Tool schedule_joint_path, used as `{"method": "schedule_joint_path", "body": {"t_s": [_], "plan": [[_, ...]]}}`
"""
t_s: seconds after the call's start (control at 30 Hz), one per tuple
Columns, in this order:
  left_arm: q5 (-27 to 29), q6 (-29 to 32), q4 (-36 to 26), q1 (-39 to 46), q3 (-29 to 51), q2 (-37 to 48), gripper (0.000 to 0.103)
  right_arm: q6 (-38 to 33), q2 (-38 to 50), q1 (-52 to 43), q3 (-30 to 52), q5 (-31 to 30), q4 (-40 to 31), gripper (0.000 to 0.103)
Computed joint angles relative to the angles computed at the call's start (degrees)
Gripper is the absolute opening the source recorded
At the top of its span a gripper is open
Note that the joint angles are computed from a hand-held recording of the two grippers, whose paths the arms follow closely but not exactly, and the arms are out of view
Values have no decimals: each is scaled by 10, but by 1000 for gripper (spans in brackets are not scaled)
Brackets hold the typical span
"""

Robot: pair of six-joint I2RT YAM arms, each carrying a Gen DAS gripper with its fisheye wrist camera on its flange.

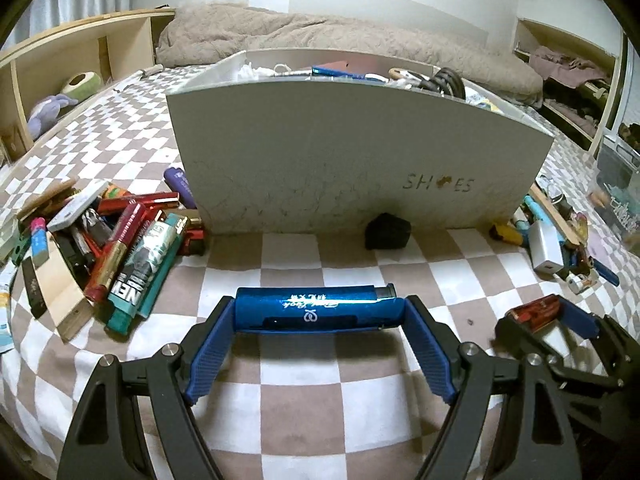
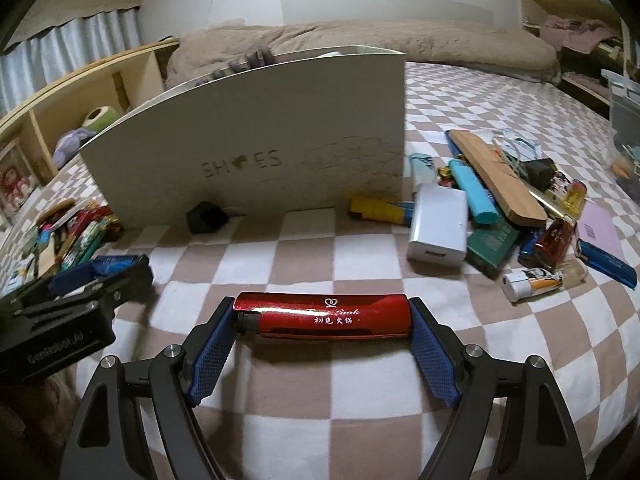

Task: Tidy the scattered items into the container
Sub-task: 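Lift both held lighters up and over the open box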

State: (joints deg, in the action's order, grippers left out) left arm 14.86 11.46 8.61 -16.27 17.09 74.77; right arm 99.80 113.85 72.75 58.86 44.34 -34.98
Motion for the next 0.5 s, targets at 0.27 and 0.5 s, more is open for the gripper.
{"method": "schedule_joint_path", "body": {"t_s": [0.27,0.5], "plan": [[26,-3,-54,17,34,-54,83,-42,-38,1,6,34,-16,83],[39,-15,-106,11,70,-95,83,-72,-84,5,12,71,-63,83]]}}
